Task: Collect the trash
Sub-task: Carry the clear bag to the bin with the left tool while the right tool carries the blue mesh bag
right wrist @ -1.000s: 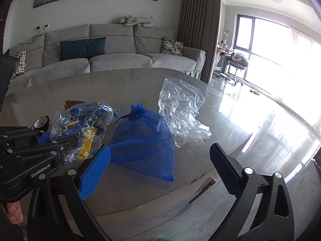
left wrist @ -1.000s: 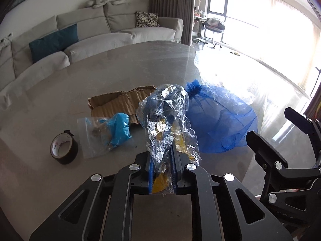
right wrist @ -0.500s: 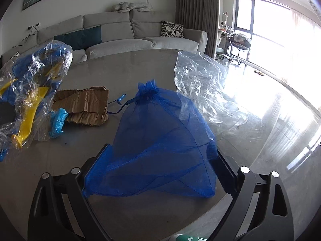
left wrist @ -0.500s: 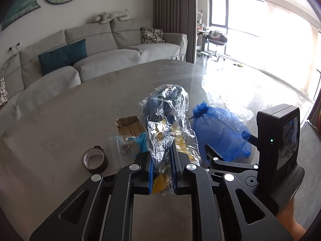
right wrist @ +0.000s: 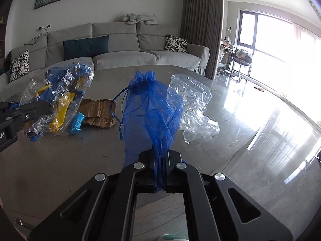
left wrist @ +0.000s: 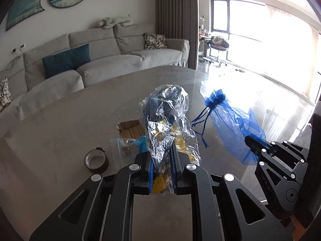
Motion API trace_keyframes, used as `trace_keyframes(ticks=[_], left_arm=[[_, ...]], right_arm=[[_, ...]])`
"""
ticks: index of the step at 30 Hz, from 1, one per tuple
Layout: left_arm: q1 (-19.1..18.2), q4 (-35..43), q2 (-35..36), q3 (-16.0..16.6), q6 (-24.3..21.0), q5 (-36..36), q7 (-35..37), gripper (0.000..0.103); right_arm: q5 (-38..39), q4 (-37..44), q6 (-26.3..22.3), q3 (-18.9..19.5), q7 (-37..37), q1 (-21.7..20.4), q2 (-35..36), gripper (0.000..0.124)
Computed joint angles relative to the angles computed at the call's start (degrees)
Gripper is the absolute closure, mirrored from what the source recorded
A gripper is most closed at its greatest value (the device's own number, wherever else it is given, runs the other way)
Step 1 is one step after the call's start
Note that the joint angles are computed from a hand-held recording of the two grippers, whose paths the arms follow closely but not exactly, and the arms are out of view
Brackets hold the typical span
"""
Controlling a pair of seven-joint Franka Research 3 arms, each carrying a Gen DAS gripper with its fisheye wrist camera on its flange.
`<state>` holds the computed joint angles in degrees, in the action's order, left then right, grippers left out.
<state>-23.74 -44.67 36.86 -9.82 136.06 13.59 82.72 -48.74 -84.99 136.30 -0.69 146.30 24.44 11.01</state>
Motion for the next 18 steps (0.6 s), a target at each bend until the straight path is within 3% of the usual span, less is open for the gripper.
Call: trace_keyframes(ticks=[6, 9, 14, 18], left_arm=[[1.24, -18.66, -10.81, -2.85, 10.38, 0.38, 2.67, 0.088], [1.91, -26.71, -15.52, -4.74, 13.93, -0.41, 4.32, 0.088], [3.21, -36.88, -21.78, -8.61, 14.43, -6.42, 8.36, 0.088], [2.55, -45.30, -26.69, -10.16, 12.89, -10.18, 11.43, 0.088]], right_arm=[[-7.06, -12.24, -3.19, 3.40, 5.87, -1.04, -12.55, 0.120], [-10.32, -18.47, -7.28, 6.67, 9.05, -2.28, -18.61, 0.120], [-7.89, -29.74, -14.50, 12.15, 13.11, -4.16, -28.50, 0.120], [-1.71, -36.88, -19.02, 15.50, 14.53, -5.11, -34.40, 0.120]])
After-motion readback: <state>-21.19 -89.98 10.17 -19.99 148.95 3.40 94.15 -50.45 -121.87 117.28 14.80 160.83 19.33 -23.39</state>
